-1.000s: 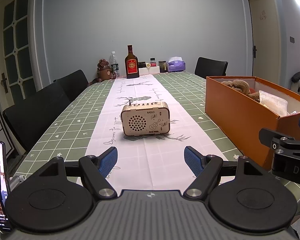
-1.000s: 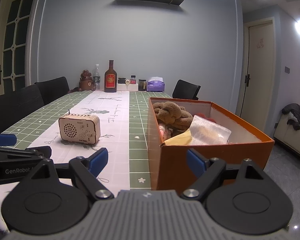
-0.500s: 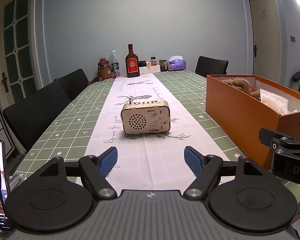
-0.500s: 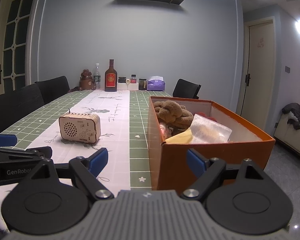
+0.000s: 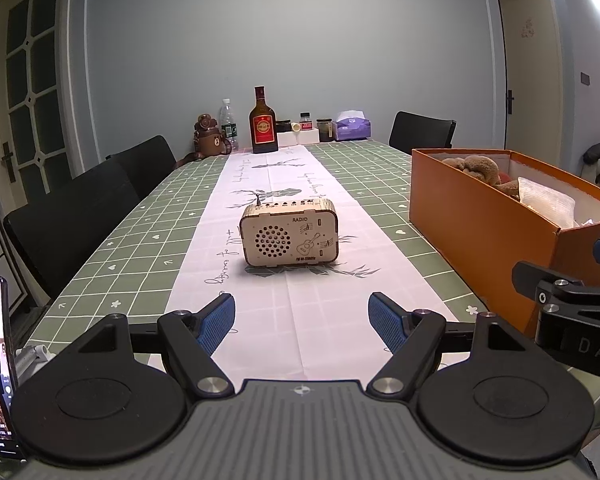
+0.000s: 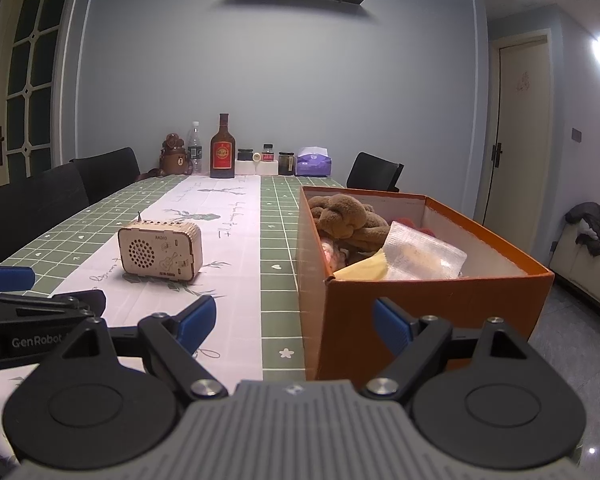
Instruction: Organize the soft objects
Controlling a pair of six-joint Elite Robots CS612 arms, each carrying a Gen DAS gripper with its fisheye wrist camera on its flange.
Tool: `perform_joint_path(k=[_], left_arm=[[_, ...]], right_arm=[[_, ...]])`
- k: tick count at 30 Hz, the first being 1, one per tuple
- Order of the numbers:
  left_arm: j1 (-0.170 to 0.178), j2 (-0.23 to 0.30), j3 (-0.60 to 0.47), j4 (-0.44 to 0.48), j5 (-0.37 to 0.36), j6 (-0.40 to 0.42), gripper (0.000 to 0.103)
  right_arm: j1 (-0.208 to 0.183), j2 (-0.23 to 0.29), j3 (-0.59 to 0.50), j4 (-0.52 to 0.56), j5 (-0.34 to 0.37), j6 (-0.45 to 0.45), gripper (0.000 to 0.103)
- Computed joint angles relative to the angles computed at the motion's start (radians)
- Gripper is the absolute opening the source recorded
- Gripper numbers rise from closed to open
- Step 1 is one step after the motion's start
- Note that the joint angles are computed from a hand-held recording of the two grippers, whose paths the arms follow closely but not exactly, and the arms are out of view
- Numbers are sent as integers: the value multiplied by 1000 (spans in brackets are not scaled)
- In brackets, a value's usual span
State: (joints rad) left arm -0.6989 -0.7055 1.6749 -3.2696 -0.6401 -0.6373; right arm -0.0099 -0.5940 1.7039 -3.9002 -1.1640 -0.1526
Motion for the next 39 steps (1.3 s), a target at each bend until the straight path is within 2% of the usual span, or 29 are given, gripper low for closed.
perform_joint_path(k=[39], left_arm=[[-1,1,0,5,-5,-16,89]], right_arm=[[5,-1,0,29,4,-16,84]])
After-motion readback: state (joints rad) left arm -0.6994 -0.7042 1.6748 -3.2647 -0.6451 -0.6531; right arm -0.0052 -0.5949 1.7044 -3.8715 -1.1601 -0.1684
